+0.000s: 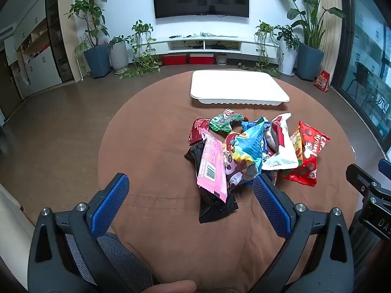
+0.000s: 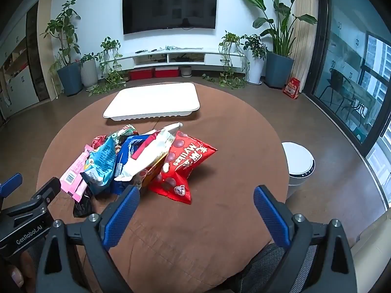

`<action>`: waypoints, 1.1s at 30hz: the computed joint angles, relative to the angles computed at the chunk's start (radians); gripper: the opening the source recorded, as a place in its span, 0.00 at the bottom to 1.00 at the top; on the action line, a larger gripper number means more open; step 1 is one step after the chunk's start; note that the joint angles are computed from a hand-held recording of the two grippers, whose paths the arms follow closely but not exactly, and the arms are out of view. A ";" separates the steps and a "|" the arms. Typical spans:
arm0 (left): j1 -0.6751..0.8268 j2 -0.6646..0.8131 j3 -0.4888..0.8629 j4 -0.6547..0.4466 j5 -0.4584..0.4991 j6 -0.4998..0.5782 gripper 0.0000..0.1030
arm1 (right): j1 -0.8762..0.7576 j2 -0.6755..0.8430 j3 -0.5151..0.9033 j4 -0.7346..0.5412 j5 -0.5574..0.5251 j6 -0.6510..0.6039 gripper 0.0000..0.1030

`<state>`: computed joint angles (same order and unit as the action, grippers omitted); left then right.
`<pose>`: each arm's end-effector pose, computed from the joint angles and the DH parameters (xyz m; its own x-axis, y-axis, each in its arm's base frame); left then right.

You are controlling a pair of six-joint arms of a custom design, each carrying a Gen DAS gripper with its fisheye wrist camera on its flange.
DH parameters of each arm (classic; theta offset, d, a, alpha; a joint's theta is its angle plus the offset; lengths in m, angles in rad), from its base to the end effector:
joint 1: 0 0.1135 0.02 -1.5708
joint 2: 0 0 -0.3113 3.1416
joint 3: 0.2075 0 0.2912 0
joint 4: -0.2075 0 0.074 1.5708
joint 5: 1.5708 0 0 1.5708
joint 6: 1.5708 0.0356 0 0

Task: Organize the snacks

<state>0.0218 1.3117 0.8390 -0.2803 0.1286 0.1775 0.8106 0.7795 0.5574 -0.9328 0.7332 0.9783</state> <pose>0.3010 0.0020 0.2633 -0.6602 0.1608 -0.7337 0.1915 0.9806 0.0425 0.1071 0.0780 0.2362 -0.6441 0.2171 -0.7335 0.3262 0.9453 -0.0067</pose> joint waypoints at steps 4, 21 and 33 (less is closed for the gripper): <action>-0.014 0.012 0.006 0.007 -0.014 -0.014 1.00 | -0.007 0.001 -0.006 0.009 -0.003 -0.005 0.94; -0.010 0.022 0.006 0.010 -0.010 -0.010 1.00 | 0.005 0.029 -0.002 0.020 -0.011 0.006 0.94; -0.013 0.018 0.005 0.008 -0.014 -0.010 1.00 | 0.008 0.031 -0.002 0.020 -0.012 0.009 0.94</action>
<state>0.0092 1.3298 0.8442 -0.2718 0.1150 0.1672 0.8182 0.8105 0.5550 -0.9127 0.7207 0.9878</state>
